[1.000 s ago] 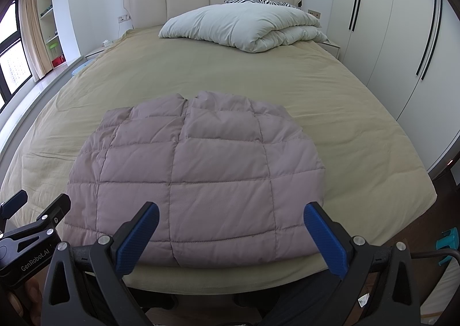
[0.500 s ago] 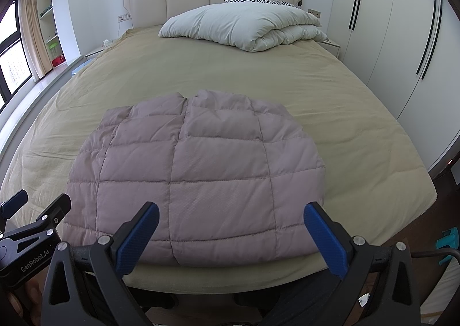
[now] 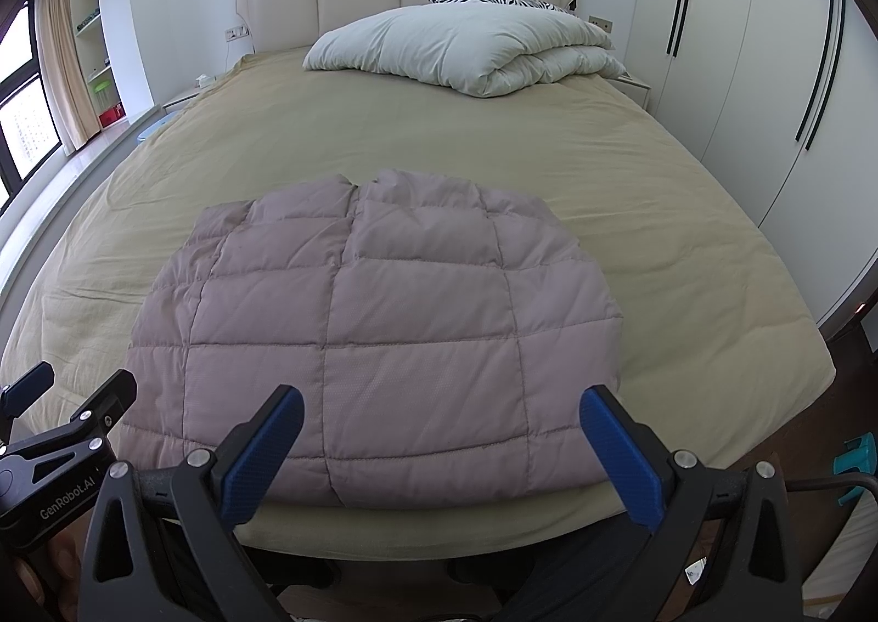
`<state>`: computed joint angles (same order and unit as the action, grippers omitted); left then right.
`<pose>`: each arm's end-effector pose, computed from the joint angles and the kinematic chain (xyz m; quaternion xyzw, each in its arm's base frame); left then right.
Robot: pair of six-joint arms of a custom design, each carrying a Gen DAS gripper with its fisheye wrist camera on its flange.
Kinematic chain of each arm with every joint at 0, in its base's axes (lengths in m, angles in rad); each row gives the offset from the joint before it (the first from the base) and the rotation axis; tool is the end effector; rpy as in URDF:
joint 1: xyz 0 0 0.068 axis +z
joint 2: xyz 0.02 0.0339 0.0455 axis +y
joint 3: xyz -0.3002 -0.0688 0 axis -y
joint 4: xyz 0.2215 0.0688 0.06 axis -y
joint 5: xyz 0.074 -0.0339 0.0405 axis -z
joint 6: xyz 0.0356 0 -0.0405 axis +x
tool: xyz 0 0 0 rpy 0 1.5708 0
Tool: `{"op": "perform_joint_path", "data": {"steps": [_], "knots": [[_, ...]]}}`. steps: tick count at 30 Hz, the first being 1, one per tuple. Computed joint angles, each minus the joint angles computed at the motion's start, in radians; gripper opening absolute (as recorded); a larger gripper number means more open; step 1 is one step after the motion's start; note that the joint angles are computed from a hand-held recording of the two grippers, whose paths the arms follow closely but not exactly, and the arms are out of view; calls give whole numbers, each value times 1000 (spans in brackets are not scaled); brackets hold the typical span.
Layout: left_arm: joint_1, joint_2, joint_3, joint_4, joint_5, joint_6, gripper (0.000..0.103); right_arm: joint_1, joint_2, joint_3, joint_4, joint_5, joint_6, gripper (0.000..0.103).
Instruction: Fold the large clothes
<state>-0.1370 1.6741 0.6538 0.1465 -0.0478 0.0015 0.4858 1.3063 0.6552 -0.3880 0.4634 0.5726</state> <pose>0.2858 -0.0377 0.1707 0.0569 0.9379 -0.0007 0.3421 0.1911 0.0829 0.2255 0.1010 0.9356 -0.0622 0.3326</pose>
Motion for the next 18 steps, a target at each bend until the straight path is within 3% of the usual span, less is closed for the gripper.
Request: {"op": "perform_joint_path", "data": {"steps": [18], "knots": [[25,14,29,-10,32,33,103,10,3,-17,15,3,8,103]]}}
